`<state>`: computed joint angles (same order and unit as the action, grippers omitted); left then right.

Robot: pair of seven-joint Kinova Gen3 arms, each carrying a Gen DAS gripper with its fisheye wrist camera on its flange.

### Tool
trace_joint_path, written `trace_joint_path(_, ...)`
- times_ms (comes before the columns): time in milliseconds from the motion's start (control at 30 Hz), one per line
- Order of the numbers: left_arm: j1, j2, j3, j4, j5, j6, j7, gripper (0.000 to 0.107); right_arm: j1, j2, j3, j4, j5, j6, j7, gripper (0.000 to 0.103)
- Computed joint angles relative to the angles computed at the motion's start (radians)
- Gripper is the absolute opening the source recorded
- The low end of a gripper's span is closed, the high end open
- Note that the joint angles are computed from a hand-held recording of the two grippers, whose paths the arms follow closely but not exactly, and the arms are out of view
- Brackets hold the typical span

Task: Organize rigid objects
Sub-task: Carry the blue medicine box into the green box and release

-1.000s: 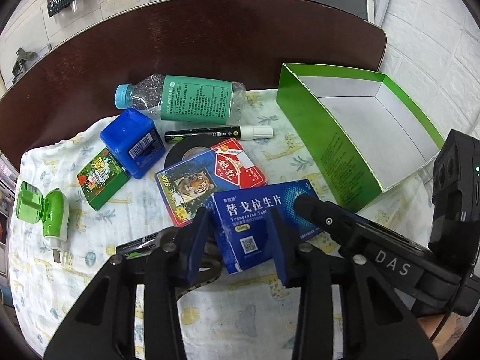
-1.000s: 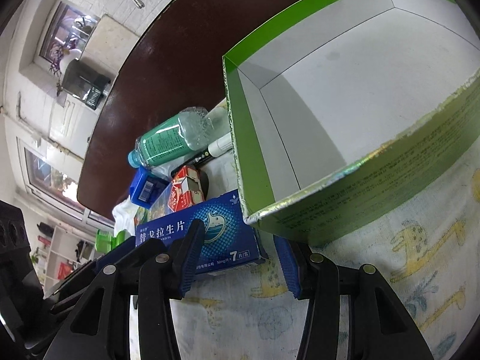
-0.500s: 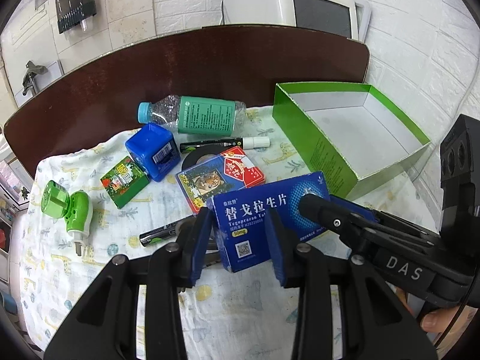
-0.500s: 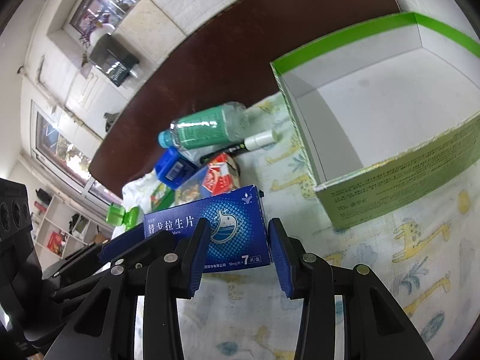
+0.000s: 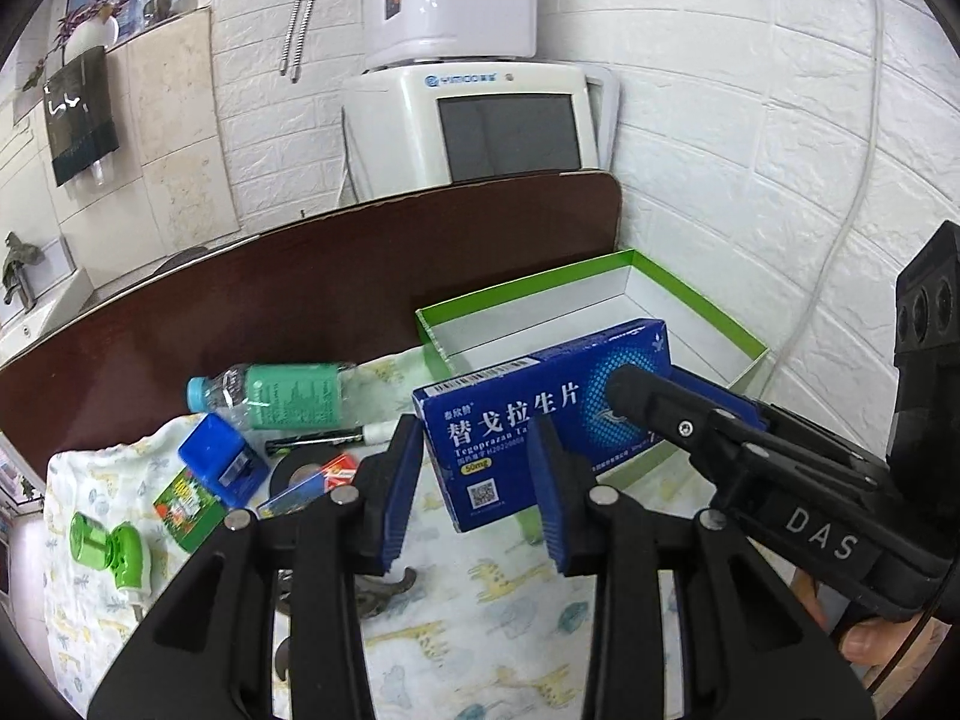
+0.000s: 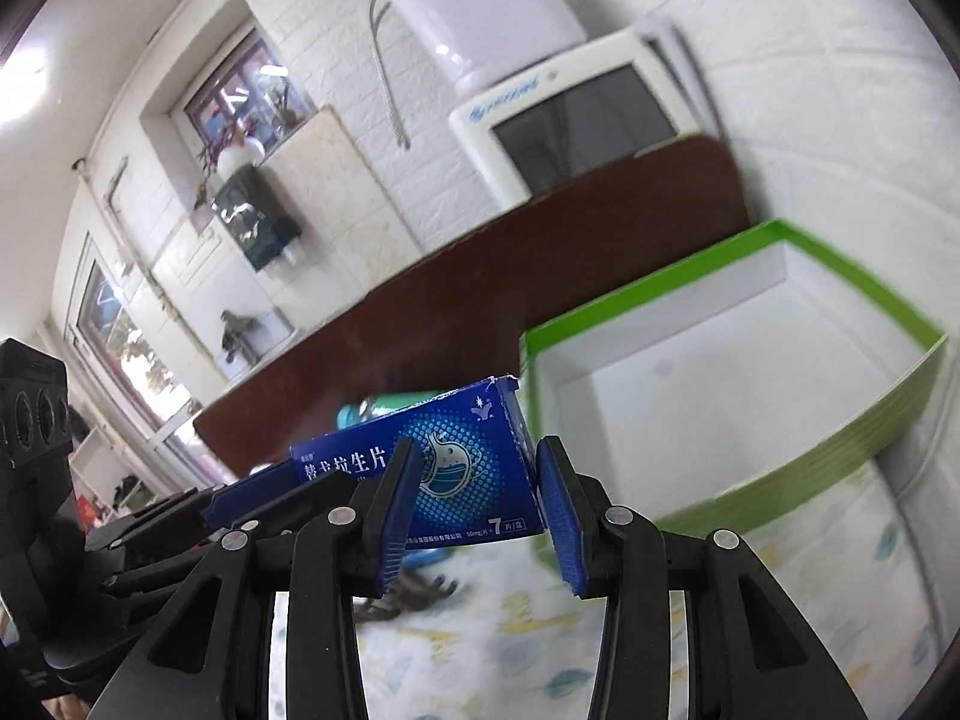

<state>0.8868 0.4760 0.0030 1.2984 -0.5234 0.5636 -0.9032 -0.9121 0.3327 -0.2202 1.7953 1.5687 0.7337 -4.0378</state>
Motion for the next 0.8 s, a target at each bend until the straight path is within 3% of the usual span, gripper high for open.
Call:
trace_joint_path(233,-0.009,0.131,0.055,-0.208,0.090,0.112,-0.139,0.036,0.038,-0.036,0.007,0.053,-0.022,0.037,-0.003,0.043)
trace_joint_path(400,-0.004,0.199,0.053,-0.312,0.152,0.190,-0.206,0.036,0.091,-0.038,0.009,0.095,0.000,-0.020,-0.063,0.043)
trace_joint_path(800,0.005,0.267,0.029,-0.410,0.214,0.295,-0.241,0.036,0.160,-0.005,0.000,0.108,0.015,-0.127,-0.105,0.043)
